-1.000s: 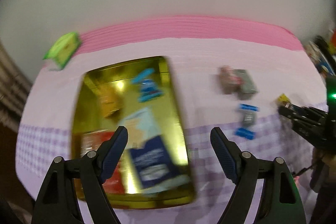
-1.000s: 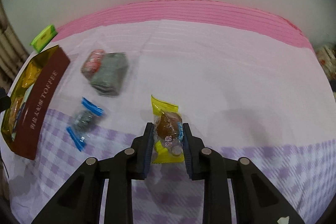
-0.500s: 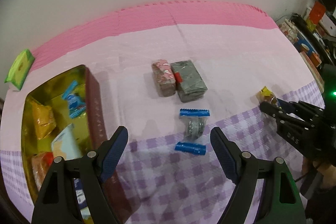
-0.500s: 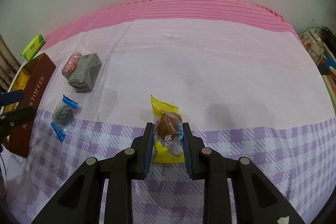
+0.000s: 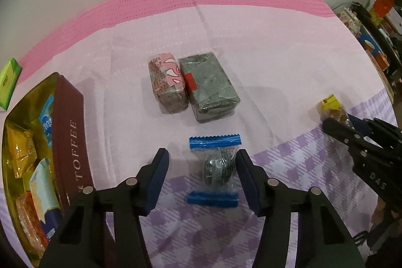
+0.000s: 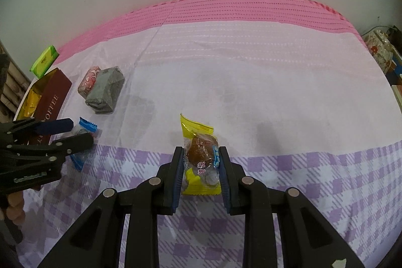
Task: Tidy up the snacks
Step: 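Grasp the blue-wrapped dark candy with the left gripper while the right holds the yellow candy, then carry the blue-wrapped dark candy into the gold tin and open the left gripper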
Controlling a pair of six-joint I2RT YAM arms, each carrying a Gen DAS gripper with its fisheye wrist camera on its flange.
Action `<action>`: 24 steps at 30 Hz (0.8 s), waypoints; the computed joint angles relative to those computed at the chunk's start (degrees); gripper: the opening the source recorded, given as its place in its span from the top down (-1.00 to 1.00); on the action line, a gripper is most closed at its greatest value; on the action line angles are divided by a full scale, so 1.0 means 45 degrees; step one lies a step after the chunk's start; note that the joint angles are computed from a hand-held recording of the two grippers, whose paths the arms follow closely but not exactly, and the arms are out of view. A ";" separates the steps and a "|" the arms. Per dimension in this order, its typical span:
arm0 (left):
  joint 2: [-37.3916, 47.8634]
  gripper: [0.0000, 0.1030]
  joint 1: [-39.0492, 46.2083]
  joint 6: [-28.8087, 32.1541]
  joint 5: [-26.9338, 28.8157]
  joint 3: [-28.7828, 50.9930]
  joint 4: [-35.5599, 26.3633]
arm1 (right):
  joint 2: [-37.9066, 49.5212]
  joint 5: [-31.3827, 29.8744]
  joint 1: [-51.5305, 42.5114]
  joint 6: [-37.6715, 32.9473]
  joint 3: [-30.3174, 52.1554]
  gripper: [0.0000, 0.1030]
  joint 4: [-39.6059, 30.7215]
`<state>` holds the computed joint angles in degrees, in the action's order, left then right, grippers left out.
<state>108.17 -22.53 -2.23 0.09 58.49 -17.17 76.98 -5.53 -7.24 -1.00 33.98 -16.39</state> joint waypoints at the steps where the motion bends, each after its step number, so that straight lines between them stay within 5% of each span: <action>1: 0.0057 -0.03 0.0012 0.0020 0.0021 0.0028 0.0025 | 0.0000 0.0021 0.0023 0.0021 -0.0004 0.51 0.0000; 7: -0.0026 0.22 0.0008 0.0088 -0.0025 -0.0256 0.0490 | 0.0033 0.0035 0.0034 0.0002 0.0017 0.51 0.0011; 24: -0.1646 0.26 0.0206 0.0157 0.0108 -0.1186 0.0037 | 0.0066 0.0469 0.0371 0.0090 -0.0038 0.50 0.0160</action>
<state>100.77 -21.61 -1.53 0.57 53.15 -17.01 77.28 -3.42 -5.57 -0.60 33.81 -15.67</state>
